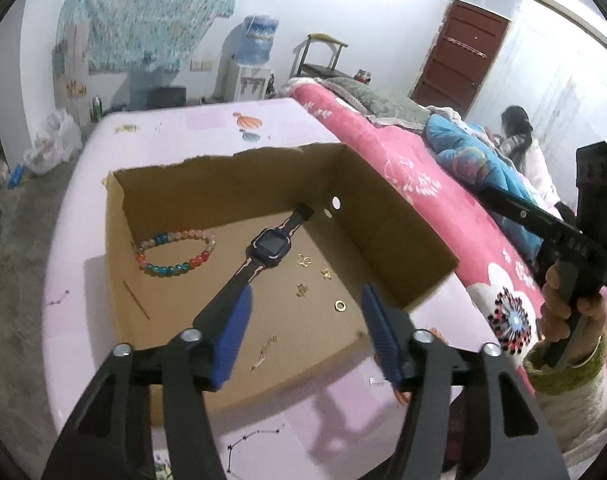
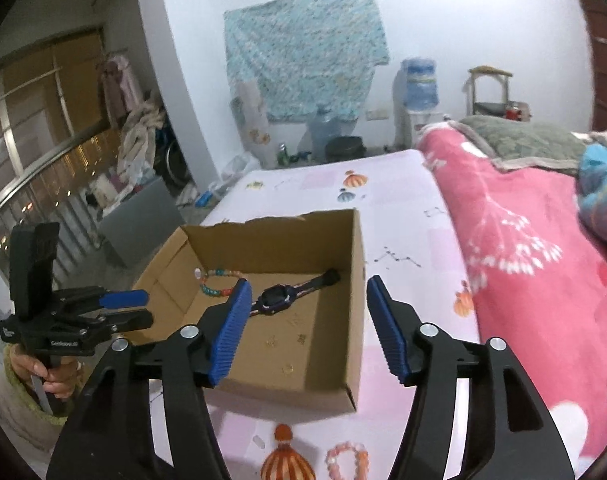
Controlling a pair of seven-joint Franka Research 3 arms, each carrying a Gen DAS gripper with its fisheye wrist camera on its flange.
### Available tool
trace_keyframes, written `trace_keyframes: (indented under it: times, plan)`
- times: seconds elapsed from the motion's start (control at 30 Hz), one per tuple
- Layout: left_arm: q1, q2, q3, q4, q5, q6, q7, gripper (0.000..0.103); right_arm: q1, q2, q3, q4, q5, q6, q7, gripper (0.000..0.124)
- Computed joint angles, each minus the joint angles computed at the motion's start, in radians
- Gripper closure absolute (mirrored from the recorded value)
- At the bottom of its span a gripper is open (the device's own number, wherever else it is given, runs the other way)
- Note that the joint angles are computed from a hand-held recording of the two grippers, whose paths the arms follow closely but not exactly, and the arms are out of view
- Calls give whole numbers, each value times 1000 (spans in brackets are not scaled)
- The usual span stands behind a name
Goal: Organize jewelry
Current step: 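Withdraw the left tool and move the right tool to the pink bracelet, then close the right tool on the pink-and-white bead bracelet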
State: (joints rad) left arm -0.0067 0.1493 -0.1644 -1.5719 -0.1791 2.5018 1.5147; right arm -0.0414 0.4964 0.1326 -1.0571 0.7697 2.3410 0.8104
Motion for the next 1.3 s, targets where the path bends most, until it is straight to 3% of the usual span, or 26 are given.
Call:
trace_keyframes:
  times: [0.1, 0.27, 0.43, 0.6, 0.87, 1.3]
  plan:
    - [-13, -64, -2, -75, 27, 26, 14, 25, -25, -96, 1, -158, 66, 48, -49, 63]
    - [-52, -167, -3, -204, -22, 32, 116, 11, -12, -189, -43, -338, 96, 46, -50, 60]
    - [-92, -168, -1, -241, 35, -18, 65, 11, 14, -229, -80, -451, 59, 14, 2, 60]
    - [-115, -88, -8, -202, 256, -100, -145, 11, 45, -233, -101, -489, -15, 5, 65, 61]
    - [-137, 28, -1, -108, 406, -221, -300, 11, 87, -193, -107, -475, -154, 16, 170, 77]
    - [-139, 75, -8, -60, 421, -259, -301, 11, 121, -146, -116, -444, -341, 27, 270, 89]
